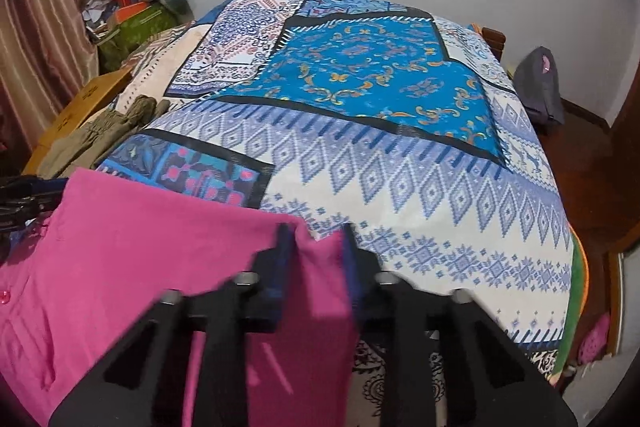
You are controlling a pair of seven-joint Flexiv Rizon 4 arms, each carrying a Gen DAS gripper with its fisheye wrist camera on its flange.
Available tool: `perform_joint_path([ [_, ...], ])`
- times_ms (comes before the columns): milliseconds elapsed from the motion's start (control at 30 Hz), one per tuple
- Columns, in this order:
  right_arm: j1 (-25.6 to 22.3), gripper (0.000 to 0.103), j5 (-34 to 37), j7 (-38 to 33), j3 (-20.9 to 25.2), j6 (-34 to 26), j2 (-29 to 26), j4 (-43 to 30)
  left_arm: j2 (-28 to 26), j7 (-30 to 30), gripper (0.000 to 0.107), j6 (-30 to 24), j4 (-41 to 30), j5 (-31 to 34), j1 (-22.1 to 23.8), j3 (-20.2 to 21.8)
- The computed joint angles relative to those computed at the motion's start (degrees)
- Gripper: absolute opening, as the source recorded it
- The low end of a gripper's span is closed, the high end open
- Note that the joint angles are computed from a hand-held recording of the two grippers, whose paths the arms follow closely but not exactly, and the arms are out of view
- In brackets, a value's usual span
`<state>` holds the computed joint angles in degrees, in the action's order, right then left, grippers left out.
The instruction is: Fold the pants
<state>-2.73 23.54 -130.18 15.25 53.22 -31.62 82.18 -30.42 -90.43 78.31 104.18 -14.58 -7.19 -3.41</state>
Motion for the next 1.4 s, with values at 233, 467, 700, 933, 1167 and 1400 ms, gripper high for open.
perform_joint_path([
  [233,-0.1,0.006,1.5,-1.7,1.0,3.9,0.4,-0.1,0.7,-6.7,0.008,-4.3,-3.6,8.8,-6.0,8.4],
  [467,0.5,0.005,1.5,-1.2,1.3,7.7,0.7,-1.3,1.9,-11.4,0.007,-5.8,-8.2,16.7,-7.8,11.8],
  [700,-1.4,0.005,4.0,-2.0,2.9,7.7,3.0,-1.4,4.0,-13.6,0.007,-6.0,-9.8,21.4,-8.0,11.6],
  [933,-3.8,0.005,10.0,-5.9,3.1,6.1,10.2,3.4,9.9,-17.1,0.007,-7.1,-6.6,26.4,-9.8,11.5],
  [1167,-5.0,0.005,18.5,-9.5,0.3,1.9,18.9,8.4,17.1,-22.7,0.007,-8.8,-2.6,32.8,-10.6,10.1],
  [1400,-4.1,0.005,22.9,-12.2,-3.9,-1.6,27.8,15.2,24.9,-28.5,0.007,-11.6,2.1,39.0,-10.0,6.1],
])
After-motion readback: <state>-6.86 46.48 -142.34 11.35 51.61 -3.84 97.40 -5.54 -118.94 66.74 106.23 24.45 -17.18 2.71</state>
